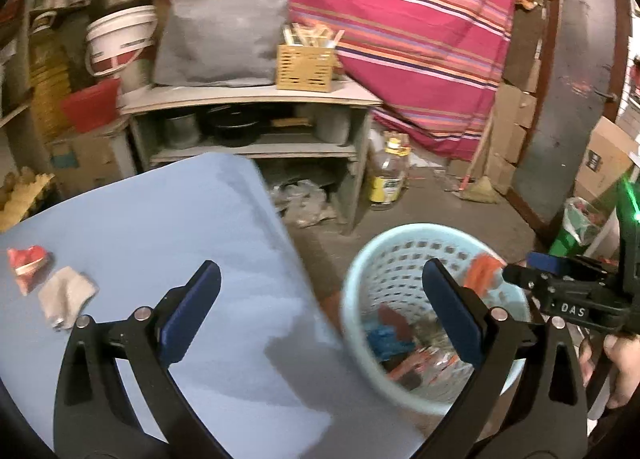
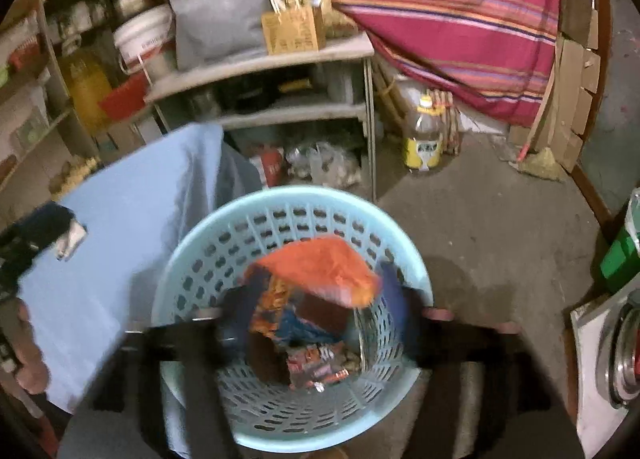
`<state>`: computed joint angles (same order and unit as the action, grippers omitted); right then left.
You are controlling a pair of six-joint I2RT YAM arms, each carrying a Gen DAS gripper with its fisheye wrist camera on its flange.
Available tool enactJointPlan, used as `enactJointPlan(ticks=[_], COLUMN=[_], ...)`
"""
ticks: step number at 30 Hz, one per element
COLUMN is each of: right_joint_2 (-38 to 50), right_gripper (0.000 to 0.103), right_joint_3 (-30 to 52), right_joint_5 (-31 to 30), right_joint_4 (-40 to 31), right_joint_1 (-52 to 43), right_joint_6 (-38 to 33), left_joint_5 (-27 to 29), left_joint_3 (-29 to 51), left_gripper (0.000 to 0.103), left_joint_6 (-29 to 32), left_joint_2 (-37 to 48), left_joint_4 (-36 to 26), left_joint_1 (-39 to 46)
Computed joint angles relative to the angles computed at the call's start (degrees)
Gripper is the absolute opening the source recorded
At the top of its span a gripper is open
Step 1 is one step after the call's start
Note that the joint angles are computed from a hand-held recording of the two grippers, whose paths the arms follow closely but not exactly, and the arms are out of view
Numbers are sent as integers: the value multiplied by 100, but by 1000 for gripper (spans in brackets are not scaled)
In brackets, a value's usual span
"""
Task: Collect trash
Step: 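Carry pad and orange bag over the basket and open both tools, then grasp the white face mask with the right tool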
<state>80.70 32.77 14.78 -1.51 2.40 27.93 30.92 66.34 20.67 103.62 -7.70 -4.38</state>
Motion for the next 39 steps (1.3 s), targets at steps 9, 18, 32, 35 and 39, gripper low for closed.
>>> enactJointPlan(ticks=[9,18,32,35,39], right_joint_2=[178,149,1784,2295,3084], right_gripper=[79,93,98,98,98], right_joint_3=[182,107,2312,3014,4069], right_joint_5=[642,1544,3095,3147,3172], right_joint_4=[-552,-172,-891,-1098,-1456], right_joint_1=[477,1160,2639,2798,2921], right_joint_6=[774,1795,2487,2333,2341], left_joint_5=[366,705,798,753,670], left_joint_3=[578,1879,4754,5427,6517], left_gripper=[97,98,98,98,98], left_joint_6=[404,752,659,638,648], left_joint_2=[187,944,2861,3315,4034], left_joint_4=[-504,-886,-1834,-2095,-2514], left_joint_1=[1049,2342,3337,3390,3455])
